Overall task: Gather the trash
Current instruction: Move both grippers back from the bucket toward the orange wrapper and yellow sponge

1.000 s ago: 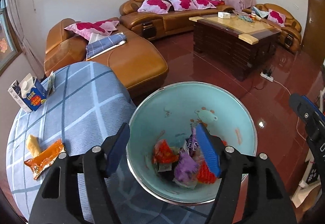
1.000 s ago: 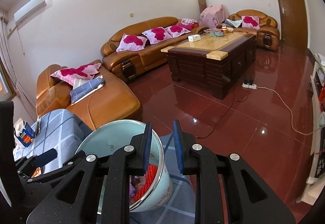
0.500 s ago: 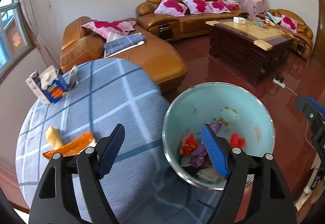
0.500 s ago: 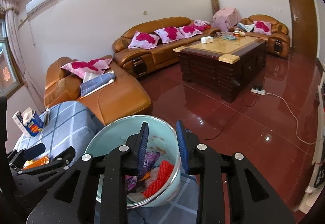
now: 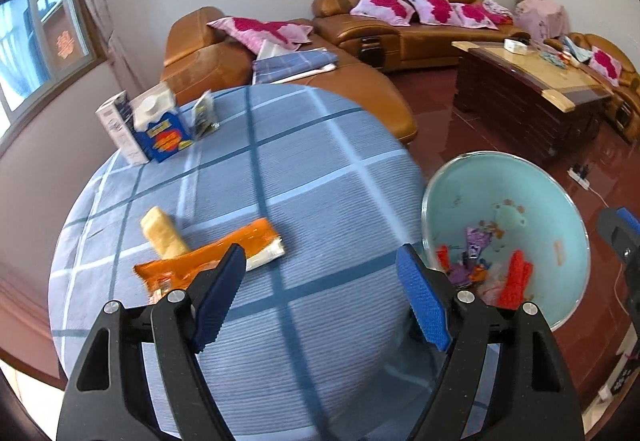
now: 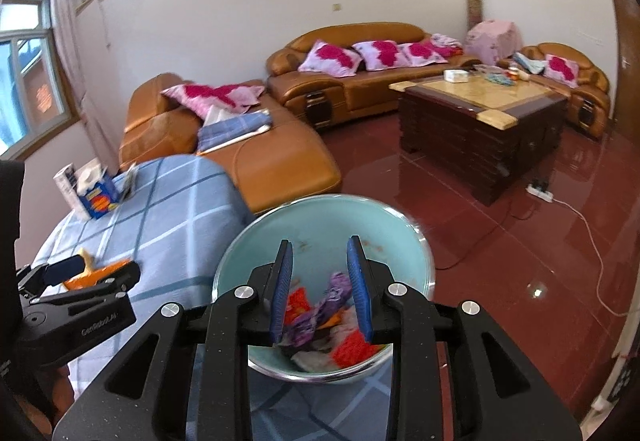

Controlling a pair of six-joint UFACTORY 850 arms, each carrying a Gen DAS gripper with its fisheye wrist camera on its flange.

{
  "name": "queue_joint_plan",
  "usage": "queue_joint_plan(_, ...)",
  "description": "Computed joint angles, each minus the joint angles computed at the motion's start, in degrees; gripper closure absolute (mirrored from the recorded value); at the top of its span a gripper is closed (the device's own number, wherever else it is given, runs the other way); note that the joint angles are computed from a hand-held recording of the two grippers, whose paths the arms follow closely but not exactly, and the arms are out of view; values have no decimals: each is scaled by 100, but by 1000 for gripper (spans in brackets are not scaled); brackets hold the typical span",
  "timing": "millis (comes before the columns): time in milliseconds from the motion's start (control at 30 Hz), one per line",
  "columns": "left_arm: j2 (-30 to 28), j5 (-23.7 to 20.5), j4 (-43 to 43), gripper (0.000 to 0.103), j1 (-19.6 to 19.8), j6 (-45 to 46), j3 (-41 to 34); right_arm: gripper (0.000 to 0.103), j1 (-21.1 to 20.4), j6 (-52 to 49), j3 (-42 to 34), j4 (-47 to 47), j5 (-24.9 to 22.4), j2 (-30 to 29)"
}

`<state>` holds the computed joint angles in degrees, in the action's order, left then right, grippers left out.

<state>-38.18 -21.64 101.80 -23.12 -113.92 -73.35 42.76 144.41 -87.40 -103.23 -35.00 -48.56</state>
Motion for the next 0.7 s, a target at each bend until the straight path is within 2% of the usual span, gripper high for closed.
queue_joint_plan(333, 238, -108, 152, 27, 414, -295, 424, 74, 135, -858, -853, 490, 650, -449)
queue_joint_plan(700, 393, -113, 481, 27, 967, -850, 734, 74, 291, -2937, -2243, 2114, 1241, -1201)
